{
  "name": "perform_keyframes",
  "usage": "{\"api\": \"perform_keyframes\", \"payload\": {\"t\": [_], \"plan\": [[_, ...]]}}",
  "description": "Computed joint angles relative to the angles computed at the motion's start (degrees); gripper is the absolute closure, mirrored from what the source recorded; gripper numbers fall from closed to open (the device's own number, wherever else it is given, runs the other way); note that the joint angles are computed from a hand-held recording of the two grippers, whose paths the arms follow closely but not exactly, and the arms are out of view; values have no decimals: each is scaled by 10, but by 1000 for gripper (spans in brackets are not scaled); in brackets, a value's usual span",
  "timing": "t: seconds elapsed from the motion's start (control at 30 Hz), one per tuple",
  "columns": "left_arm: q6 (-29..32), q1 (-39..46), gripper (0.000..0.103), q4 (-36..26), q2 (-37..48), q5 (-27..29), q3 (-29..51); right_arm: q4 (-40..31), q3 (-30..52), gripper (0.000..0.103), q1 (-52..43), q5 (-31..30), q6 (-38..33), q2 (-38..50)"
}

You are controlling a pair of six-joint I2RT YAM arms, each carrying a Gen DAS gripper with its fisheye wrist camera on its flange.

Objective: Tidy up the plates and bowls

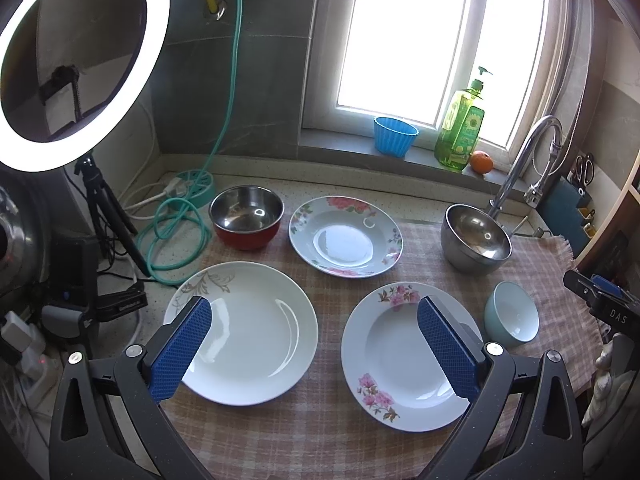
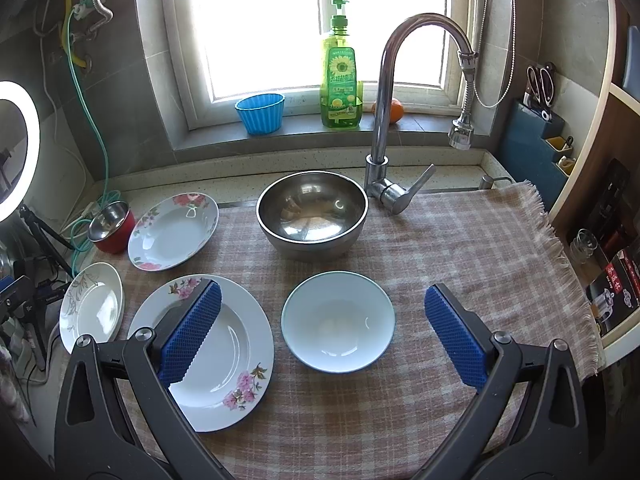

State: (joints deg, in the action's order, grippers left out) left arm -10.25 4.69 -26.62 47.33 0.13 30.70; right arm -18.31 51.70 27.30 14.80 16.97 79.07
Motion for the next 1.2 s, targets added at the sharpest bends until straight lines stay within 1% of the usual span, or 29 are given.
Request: {"api": "perform_keyframes", "payload": {"t": [0.2,0.43,0.57,0.73,0.8,0.87,0.93,1.0,1.07,1.2], "plan": [[-1,-6,1,-3,8,-8,3,2,0,0,7,-3,6,7],[-1,-53,1,1,53,-40,9,14,-18,0,-5,-39,-10,22],[2,-67,2,10,79,-32,7,16,-25,0,-10,-62,-13,30],[12,-70,13,28,134,-1,13,18,-37,0,-19,-99,-7,42],[18,-71,19,32,160,10,17,16,-40,2,-17,-104,-5,47],[23,-67,19,40,182,26,19,13,-42,8,-16,-112,-6,53],[27,-63,23,49,200,43,19,10,-42,9,-15,-123,-5,61],[33,-60,32,54,222,55,23,10,-45,10,-18,-137,-1,68],[41,-52,38,58,244,72,28,12,-50,16,-19,-153,6,75],[55,-44,41,71,280,90,39,16,-50,22,-17,-173,16,99]]}}
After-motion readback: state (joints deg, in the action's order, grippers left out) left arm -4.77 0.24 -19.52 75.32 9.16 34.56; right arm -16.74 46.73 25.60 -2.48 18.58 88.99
